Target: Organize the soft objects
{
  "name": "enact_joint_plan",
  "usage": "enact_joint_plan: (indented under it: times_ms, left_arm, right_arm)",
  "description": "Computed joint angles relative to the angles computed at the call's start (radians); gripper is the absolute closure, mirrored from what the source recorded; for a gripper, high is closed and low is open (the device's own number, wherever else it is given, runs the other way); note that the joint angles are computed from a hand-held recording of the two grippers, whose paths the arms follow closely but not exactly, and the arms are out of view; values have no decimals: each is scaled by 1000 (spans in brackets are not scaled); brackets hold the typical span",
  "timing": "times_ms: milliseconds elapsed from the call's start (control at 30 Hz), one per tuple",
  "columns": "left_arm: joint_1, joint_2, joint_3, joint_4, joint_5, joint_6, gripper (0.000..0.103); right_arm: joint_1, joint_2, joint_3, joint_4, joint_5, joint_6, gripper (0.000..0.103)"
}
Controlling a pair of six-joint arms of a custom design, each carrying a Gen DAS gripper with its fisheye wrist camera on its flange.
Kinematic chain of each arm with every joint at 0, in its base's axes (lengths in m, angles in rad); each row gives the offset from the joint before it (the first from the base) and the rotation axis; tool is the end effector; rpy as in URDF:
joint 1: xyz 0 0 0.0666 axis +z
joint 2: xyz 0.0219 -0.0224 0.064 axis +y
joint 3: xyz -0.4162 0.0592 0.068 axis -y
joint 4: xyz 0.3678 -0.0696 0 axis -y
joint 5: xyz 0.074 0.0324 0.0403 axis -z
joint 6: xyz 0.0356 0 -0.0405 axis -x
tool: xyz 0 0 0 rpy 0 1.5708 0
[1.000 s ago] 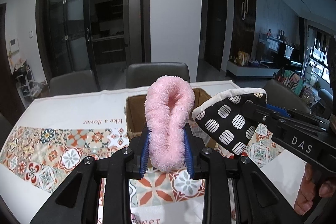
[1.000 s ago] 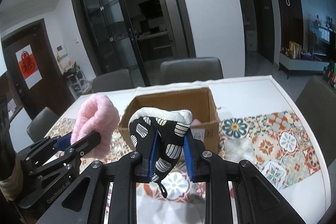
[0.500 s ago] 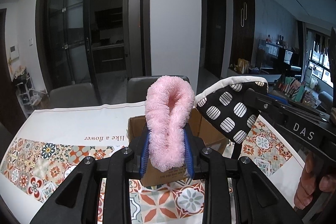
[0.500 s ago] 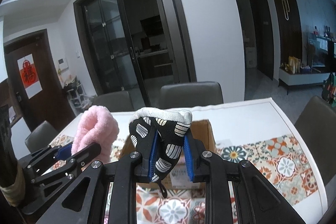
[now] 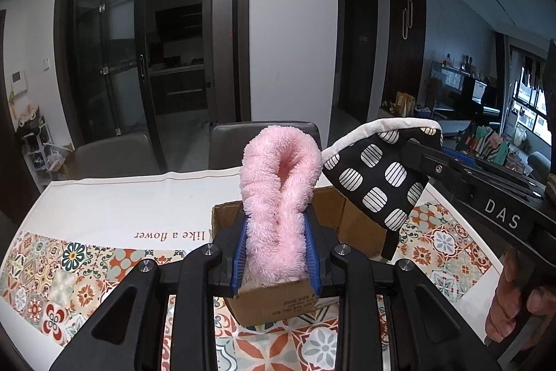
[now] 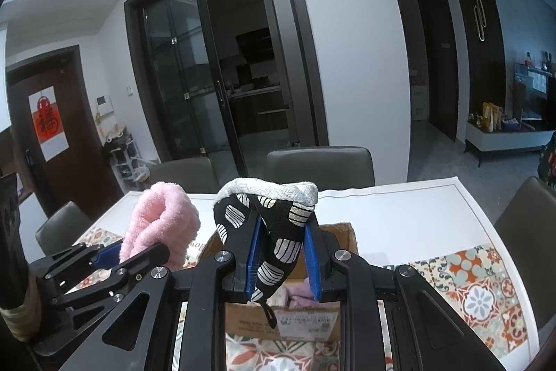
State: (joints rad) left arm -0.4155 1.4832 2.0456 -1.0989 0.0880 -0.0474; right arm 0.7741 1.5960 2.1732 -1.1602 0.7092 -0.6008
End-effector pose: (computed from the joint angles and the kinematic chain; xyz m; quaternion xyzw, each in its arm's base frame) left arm 0.4179 -0.1882 0.6911 0.2204 0.8402 -0.1280 0.4786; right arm 0.3689 0.3276 0.6899 0.0925 0.8369 0.0458 0.5376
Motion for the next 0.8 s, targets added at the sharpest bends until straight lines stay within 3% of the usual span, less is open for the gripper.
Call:
enact_joint_plan:
  times_ms: [800]
  left_arm:
    - [-2,204,117,-115,18,-2,74]
  right_arm:
    - [-151,82,-17,-14,-208,-22,79]
